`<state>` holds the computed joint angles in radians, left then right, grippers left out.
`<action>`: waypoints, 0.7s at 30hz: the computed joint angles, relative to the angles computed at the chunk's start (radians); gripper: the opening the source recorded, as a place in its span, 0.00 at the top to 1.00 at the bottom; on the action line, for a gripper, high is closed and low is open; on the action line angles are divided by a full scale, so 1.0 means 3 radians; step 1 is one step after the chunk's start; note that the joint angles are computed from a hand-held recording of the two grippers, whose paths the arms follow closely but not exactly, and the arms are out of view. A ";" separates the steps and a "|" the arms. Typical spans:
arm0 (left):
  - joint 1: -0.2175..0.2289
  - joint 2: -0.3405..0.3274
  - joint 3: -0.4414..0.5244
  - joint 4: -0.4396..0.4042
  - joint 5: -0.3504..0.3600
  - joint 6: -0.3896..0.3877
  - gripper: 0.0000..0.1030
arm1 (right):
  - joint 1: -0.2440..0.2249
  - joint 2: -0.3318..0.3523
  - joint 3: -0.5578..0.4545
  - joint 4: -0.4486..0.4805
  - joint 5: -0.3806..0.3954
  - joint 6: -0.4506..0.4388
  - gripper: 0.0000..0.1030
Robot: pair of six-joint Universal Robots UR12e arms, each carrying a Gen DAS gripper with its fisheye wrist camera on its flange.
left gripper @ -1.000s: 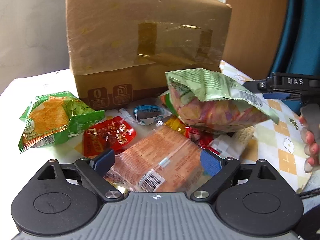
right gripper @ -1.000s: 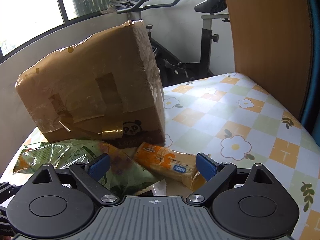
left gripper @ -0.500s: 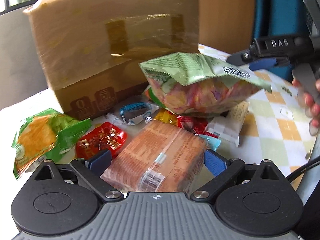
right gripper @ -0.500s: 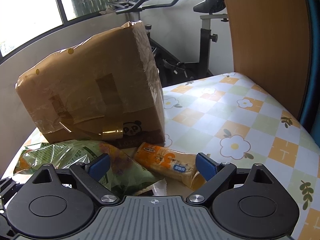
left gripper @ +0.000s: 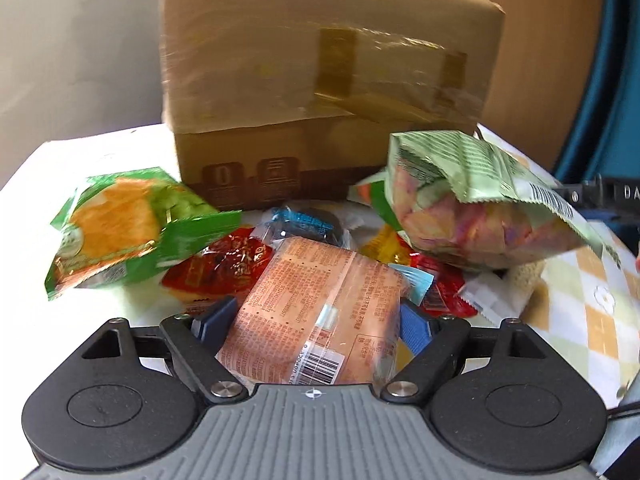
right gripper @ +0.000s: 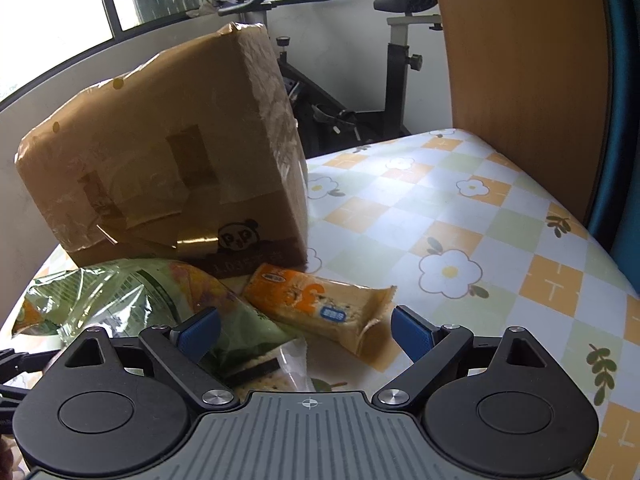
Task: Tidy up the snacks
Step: 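Return both tools to the snack pile and lower toward the packets, then grasp the wrapped bread with left tool while right tool grasps orange biscuit bar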
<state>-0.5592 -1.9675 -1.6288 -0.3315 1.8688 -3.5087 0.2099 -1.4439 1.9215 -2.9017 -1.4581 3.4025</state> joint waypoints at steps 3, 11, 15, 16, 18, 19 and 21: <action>-0.0027 0.0004 -0.0006 -0.0013 0.0097 -0.0125 0.17 | -0.0007 0.0015 -0.0031 0.0078 -0.0023 -0.0168 0.18; -0.0032 0.0011 -0.0022 -0.0025 0.0171 -0.0237 0.17 | -0.0014 0.0009 -0.0033 0.0321 -0.0079 -0.0318 0.24; -0.0043 -0.0003 -0.0007 -0.0028 0.0198 -0.0223 0.17 | 0.0008 0.0079 -0.0083 0.0214 -0.0220 -0.0610 0.24; -0.0041 0.0000 -0.0019 -0.0005 0.0193 -0.0232 0.17 | 0.0023 0.0112 -0.0118 0.0215 -0.0294 -0.0789 0.24; -0.0037 0.0009 -0.0048 0.0052 0.0190 -0.0293 0.17 | 0.0034 0.0176 -0.0194 0.0278 -0.0348 -0.1122 0.28; -0.0036 0.0014 -0.0064 0.0073 0.0194 -0.0327 0.17 | 0.0027 0.0203 -0.0230 0.0321 -0.0308 -0.1252 0.31; -0.0033 0.0024 -0.0085 0.0103 0.0186 -0.0362 0.17 | 0.0013 0.0254 -0.0286 0.0358 -0.0216 -0.1466 0.32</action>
<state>-0.5690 -1.9604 -1.6543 -0.3008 1.9247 -3.6175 0.2137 -1.3676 1.8355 -2.7942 -1.5229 2.9629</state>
